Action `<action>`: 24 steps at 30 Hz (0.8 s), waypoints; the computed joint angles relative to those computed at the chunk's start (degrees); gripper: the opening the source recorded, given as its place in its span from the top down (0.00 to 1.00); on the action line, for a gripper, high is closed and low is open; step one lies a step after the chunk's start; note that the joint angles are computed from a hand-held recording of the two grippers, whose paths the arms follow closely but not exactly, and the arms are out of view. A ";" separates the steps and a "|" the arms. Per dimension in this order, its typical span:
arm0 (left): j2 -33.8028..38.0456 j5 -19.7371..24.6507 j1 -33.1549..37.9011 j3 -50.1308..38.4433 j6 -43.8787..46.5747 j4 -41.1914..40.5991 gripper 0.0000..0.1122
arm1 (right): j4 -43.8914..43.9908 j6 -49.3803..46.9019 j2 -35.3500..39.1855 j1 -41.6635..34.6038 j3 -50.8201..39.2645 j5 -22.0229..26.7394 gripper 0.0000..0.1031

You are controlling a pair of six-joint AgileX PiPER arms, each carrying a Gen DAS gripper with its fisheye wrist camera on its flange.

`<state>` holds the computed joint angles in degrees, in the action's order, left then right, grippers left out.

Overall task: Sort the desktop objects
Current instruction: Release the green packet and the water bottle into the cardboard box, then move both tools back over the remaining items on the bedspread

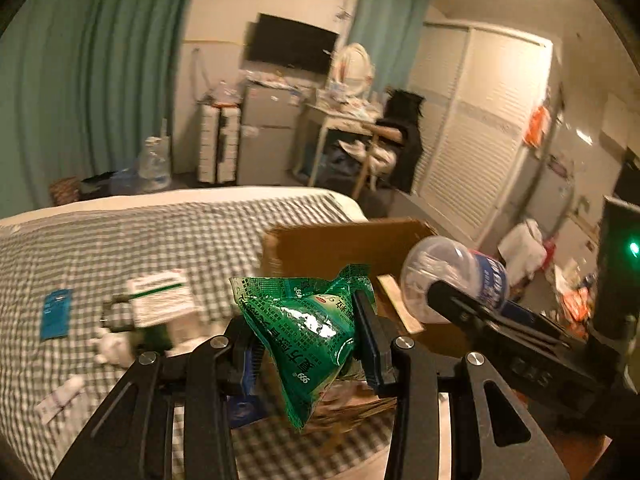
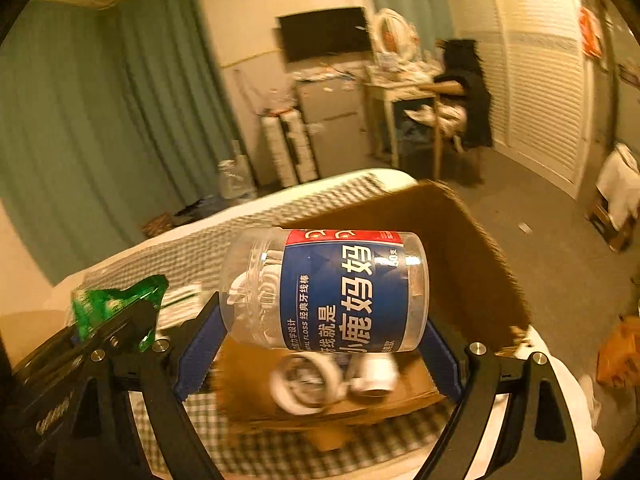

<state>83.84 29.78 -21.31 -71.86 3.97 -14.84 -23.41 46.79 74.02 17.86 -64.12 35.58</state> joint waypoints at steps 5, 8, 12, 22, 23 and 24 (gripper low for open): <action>3.15 -0.73 -4.25 -0.48 -1.31 0.02 0.63 | 5.84 -7.27 0.24 -6.64 2.29 -2.47 0.14; 5.26 0.07 -4.35 -1.19 -1.18 0.14 0.56 | 7.12 -8.03 0.27 -8.42 3.31 -3.74 0.14; 6.72 2.48 -3.27 -2.21 -4.00 1.14 0.28 | 6.47 -5.54 -0.17 -9.34 3.88 -4.46 0.14; -0.37 5.51 6.84 0.43 -1.39 0.96 0.26 | 0.11 0.39 -2.21 2.23 2.53 -4.57 0.14; -1.84 5.35 9.99 1.43 0.30 0.21 0.25 | -0.72 1.20 -1.58 3.90 1.74 -4.46 0.14; -2.46 5.36 12.17 2.01 2.20 -1.02 0.22 | -0.87 1.15 -0.97 6.26 0.77 -4.36 0.14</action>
